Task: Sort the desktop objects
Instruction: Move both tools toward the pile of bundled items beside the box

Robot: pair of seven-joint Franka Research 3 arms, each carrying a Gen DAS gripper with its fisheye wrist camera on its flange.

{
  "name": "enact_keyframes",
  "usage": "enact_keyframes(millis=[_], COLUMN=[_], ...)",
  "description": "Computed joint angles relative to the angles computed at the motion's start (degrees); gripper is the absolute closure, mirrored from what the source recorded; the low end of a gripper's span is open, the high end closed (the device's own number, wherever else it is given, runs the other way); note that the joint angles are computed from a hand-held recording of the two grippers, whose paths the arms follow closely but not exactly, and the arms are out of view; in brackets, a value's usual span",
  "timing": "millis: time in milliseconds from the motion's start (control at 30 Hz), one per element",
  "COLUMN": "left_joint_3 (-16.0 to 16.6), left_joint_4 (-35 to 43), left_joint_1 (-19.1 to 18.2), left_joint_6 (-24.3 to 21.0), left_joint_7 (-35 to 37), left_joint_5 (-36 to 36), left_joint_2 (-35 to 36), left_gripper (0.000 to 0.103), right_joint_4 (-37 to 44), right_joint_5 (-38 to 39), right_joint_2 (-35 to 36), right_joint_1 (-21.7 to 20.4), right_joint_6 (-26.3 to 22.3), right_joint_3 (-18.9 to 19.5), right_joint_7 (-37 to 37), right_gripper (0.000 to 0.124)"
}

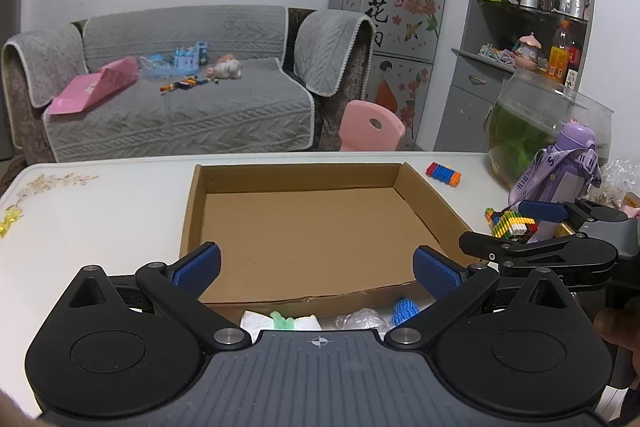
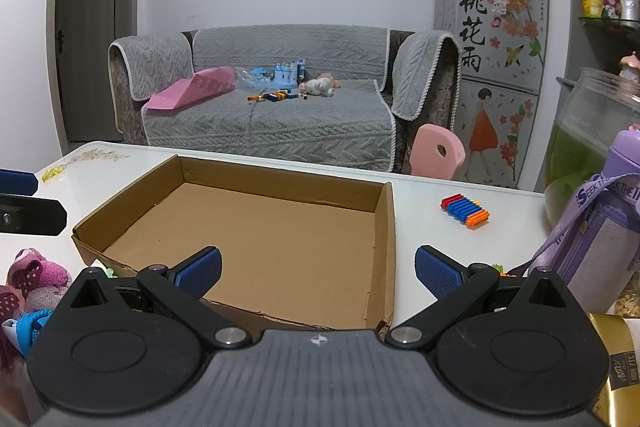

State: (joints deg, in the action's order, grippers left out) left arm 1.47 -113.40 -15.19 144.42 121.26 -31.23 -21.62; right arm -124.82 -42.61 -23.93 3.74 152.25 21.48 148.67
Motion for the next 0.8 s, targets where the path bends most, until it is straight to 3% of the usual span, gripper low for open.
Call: enact_keyframes(millis=[267, 467, 567, 633, 800], left_joint_3=[0.13, 0.60, 2.47, 3.64, 6.15], left_joint_4=[0.26, -0.77, 0.56, 0.13, 1.98], left_joint_1=[-0.11, -0.17, 0.32, 1.30, 5.37], left_joint_6=[-0.37, 1.89, -1.94, -2.14, -9.29], left_joint_7=[0.39, 2.18, 5.45, 6.62, 0.84], left_joint_5=[-0.40, -0.93, 0.68, 0.28, -1.88], left_joint_2=[0.17, -0.93, -1.43, -2.23, -1.38], left_gripper=[0.000, 0.000, 0.000, 0.000, 0.000], right_joint_4=[0.05, 0.36, -0.40, -1.42, -4.40], right_joint_5=[0.15, 0.20, 1.44, 2.84, 7.91], right_joint_2=[0.10, 0.29, -0.49, -1.51, -4.47], right_joint_1=[0.27, 0.67, 1.51, 2.02, 2.23], right_joint_6=[-0.31, -0.62, 0.06, 1.10, 3.66], right_joint_3=[-0.05, -0.24, -1.18, -1.84, -2.87], right_joint_7=[-0.42, -0.91, -2.37, -4.02, -9.14], right_gripper=[0.021, 0.021, 0.021, 0.021, 0.021])
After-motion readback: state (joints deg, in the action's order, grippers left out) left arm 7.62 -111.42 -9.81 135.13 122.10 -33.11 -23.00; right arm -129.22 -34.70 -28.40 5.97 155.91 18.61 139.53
